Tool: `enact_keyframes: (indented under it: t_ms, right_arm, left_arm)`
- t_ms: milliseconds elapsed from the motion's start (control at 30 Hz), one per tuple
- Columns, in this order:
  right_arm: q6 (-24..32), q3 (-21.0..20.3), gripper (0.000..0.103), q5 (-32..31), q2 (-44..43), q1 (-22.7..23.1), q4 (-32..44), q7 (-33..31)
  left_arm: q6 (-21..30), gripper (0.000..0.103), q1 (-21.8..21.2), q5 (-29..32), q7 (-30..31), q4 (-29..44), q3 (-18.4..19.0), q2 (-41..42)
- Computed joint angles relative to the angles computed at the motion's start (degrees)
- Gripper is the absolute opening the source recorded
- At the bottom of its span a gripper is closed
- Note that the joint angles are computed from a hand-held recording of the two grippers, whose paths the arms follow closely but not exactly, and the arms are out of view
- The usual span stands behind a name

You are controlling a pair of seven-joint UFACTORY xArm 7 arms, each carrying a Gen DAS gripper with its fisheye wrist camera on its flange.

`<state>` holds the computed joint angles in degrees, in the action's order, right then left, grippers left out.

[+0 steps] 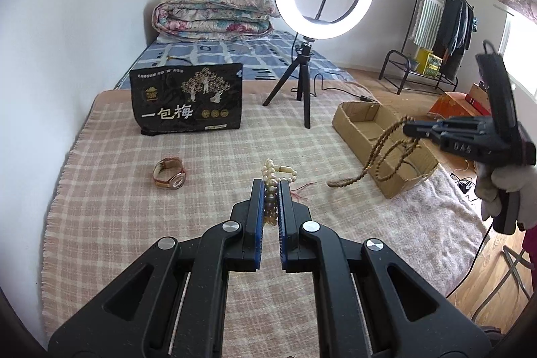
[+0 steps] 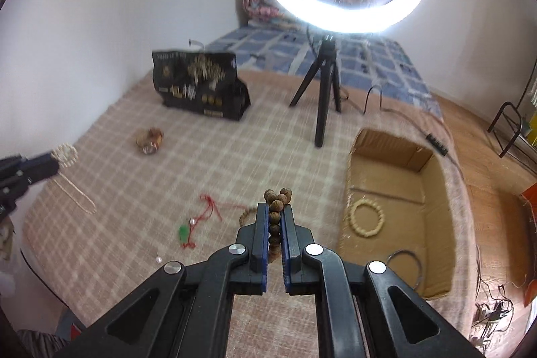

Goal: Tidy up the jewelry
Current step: 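Carry the pearl necklace with left gripper while right gripper carries mala to box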

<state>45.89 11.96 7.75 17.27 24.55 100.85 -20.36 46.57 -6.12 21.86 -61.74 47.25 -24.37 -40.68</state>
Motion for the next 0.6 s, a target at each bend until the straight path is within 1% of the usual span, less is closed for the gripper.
enact_keyframes:
  t_ms: [300,467,600]
  right_arm:
    - [1.1,-0.3,0.004,1.0,-0.4,-1.0,7.5,-1.7]
    - [2.8,-1.1,0.004,-0.2,1.5,-1.2,12.6,-1.6]
    - [4.2,-1.9,0.004,-1.3,5.1,-1.3,18.7,-1.1]
  left_arm:
    - [-2.7,0.005,1.2,2.6,-0.3,7.4,-1.4,7.3]
    - [-4.4,0.005,1.2,6.0,-1.3,12.7,-2.1,13.6]
    - [-5.6,0.005,0.2,9.7,-2.6,17.6,-1.9,19.8]
